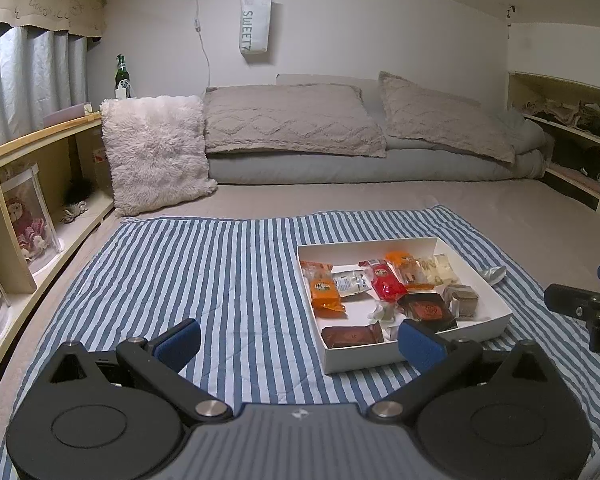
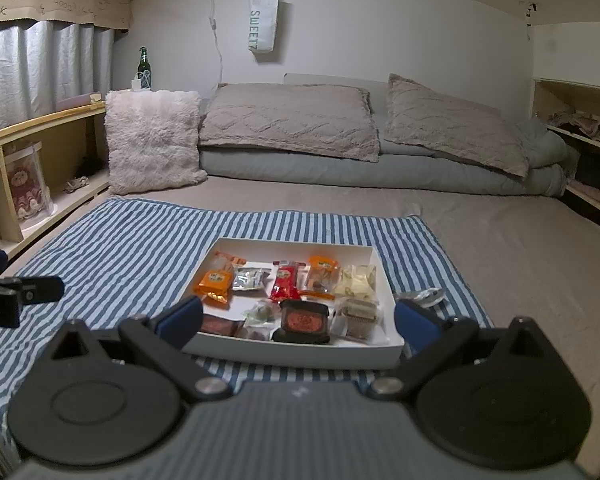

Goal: Organize snacks

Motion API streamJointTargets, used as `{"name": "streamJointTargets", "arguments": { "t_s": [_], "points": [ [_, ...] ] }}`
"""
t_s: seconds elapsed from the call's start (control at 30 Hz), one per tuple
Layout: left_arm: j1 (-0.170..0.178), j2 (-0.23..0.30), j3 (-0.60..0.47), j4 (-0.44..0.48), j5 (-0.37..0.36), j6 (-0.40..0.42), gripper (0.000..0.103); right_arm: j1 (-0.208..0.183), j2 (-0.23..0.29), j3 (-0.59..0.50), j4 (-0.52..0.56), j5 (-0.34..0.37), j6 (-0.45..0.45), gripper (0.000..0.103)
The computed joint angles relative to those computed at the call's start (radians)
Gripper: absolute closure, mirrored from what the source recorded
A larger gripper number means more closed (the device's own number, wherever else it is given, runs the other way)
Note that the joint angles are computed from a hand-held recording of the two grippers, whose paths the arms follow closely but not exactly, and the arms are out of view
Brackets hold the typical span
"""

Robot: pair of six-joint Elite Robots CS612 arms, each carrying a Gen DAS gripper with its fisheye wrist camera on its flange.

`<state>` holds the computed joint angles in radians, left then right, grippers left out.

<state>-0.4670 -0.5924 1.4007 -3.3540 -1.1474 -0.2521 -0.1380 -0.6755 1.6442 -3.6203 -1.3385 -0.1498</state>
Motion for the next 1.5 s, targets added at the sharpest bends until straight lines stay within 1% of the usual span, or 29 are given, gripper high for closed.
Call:
{"name": "streamJointTargets", "arguments": {
  "t_s": [0.43,0.63,0.9,1.5],
  "points": [
    [0.0,-0.001,0.001,0.003,-0.001,-0.001,0.0,0.003,-0.001,0.002,-0.001,-0.006,0.003,0.001],
    [0.002,-0.001,0.003,0.004,-0.001,0.001,0.0,-0.002,0.002,-0.003,0.005,0.007,-0.006,0.001],
    [0.003,-0.002,0.007,0.006,0.005,0.003,0.0,-0.001,0.001,-0.002,0.004,0.005,-0.005,0.001],
    [0.005,-0.003,0.008,0.004,0.005,0.006,0.0,-0.018,0.008,-0.017,0.02,0.035,-0.024,0.001]
  ]
}}
